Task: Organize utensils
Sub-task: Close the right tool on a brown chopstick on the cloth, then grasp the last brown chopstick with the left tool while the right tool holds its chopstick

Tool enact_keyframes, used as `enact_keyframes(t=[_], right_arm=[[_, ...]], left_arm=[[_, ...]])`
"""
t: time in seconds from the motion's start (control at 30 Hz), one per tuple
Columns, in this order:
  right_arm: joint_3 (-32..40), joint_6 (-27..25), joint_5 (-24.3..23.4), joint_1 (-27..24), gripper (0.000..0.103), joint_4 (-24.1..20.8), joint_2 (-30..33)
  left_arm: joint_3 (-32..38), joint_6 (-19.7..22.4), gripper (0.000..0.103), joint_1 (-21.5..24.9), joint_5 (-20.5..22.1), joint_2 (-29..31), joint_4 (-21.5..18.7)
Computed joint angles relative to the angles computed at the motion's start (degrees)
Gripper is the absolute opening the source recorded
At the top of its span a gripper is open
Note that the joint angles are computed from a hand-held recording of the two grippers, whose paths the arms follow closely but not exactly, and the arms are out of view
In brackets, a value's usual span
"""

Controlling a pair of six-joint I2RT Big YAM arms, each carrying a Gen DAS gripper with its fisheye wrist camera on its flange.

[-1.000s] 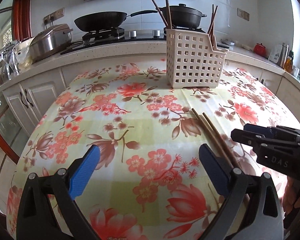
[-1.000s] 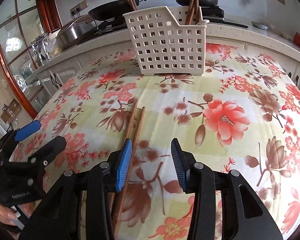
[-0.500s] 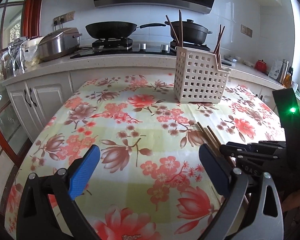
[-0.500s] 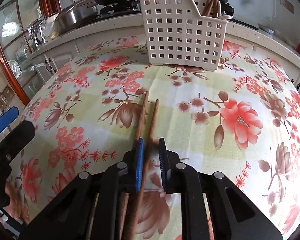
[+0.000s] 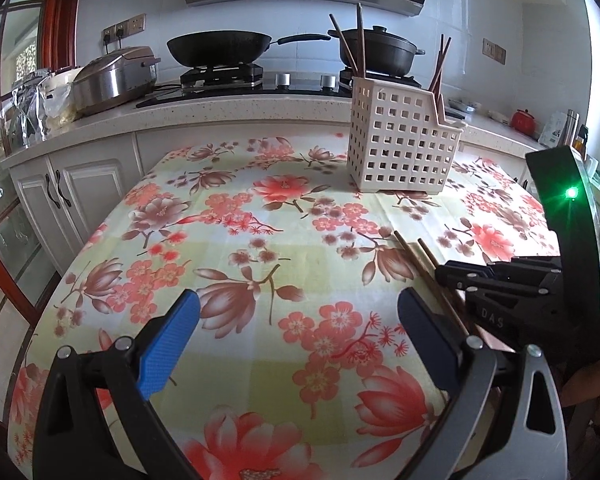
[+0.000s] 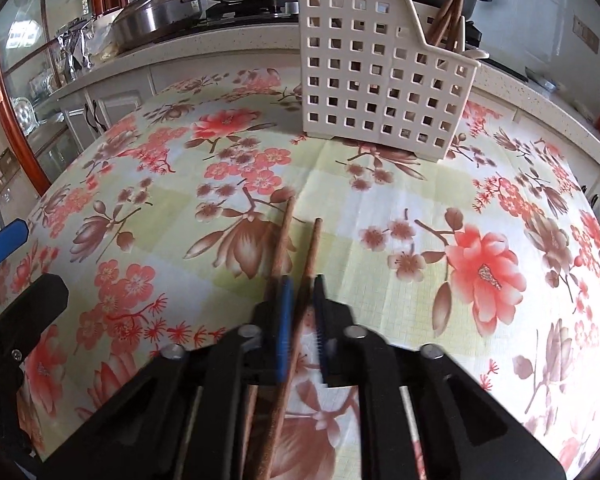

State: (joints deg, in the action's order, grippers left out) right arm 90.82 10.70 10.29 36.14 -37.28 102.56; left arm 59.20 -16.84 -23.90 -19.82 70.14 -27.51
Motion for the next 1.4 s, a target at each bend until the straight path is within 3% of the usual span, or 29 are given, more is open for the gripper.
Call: enact_keyframes(t=[0.3,0.57,0.87,0.97,1.17,1.23,1.4], right_arm=[[-6.06,1.57,-0.51,-1.78,0.006,4.99,-4.42],[-11.08,3.89,-2.84,-4.58,0.006,8.03,-8.11],[-15.03,5.09,-5.20,-7.01,0.006,10.91,-11.07],[-15.64,5.40,-6.09,-7.39,0.006,11.44,-11.53],[-16.73,5.44,-7.55,-7.85,0.006,12.62,-12.32],[-17.14,5.45,-7.82,-7.92,0.006,12.95,-12.63],[-17.50,5.70,-8.24,-8.12,0.006,13.16,-12.88]], left_arm=[[2.33,-0.44,0.096,-1.03,-1.79,2.62,0.58],[10.33,-0.17,0.094,-2.71,1.58,10.53,-4.27],[18.48,-4.50,0.068,-3.57,4.92,18.53,-11.09],[20.53,-5.45,0.054,-3.85,5.30,20.45,-13.25],[23.17,-6.01,0.046,-5.30,1.31,22.49,-16.08],[23.42,-5.87,0.033,-5.55,0.97,22.58,-16.22],[23.59,-5.08,0.020,-6.07,0.42,22.68,-16.36]])
